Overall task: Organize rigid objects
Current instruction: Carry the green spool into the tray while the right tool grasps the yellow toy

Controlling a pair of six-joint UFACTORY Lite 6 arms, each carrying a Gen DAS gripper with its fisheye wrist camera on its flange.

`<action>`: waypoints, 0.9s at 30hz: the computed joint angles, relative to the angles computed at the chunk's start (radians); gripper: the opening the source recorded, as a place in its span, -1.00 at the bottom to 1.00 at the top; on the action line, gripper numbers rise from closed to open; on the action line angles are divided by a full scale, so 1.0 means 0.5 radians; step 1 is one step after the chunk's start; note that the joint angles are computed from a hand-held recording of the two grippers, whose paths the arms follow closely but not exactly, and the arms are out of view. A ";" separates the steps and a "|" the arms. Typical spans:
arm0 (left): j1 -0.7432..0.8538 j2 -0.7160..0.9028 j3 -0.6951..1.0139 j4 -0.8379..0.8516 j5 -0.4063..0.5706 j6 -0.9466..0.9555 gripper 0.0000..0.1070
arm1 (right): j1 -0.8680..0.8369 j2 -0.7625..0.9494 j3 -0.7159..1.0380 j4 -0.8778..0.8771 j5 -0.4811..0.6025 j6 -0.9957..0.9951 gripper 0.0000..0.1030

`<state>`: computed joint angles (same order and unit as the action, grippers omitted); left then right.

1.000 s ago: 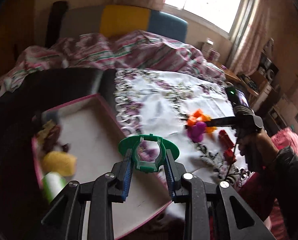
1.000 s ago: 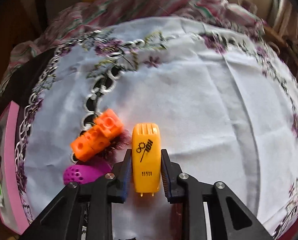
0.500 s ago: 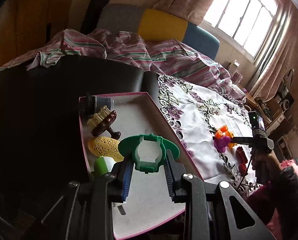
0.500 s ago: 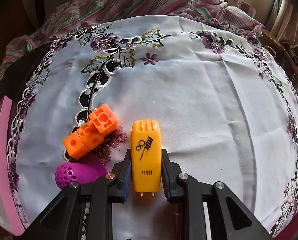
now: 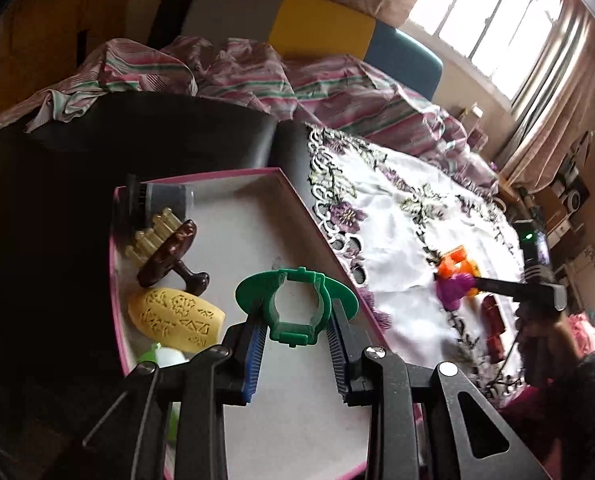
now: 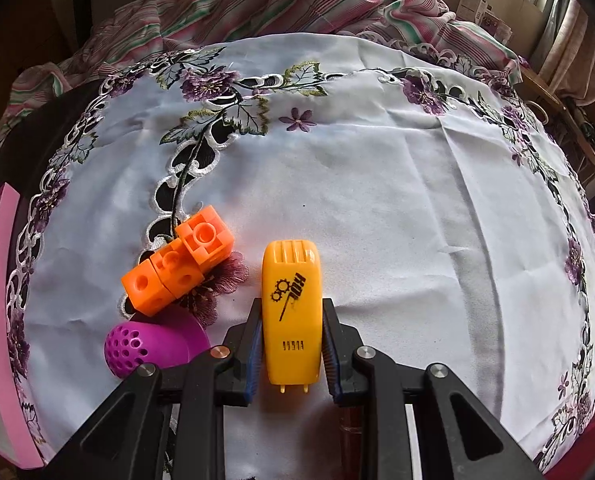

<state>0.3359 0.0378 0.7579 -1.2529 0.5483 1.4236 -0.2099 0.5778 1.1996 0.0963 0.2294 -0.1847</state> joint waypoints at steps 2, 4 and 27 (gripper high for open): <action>-0.072 0.095 0.030 -0.059 -0.083 0.067 -0.44 | 0.001 0.005 0.005 0.000 0.002 -0.003 -0.52; -0.120 0.177 0.047 -0.119 -0.170 0.124 -0.44 | 0.000 0.006 0.007 0.001 0.003 -0.004 -0.52; -0.032 -0.075 -0.265 -0.270 -0.343 0.378 0.04 | -0.007 -0.002 0.006 -0.151 -0.014 0.184 -0.52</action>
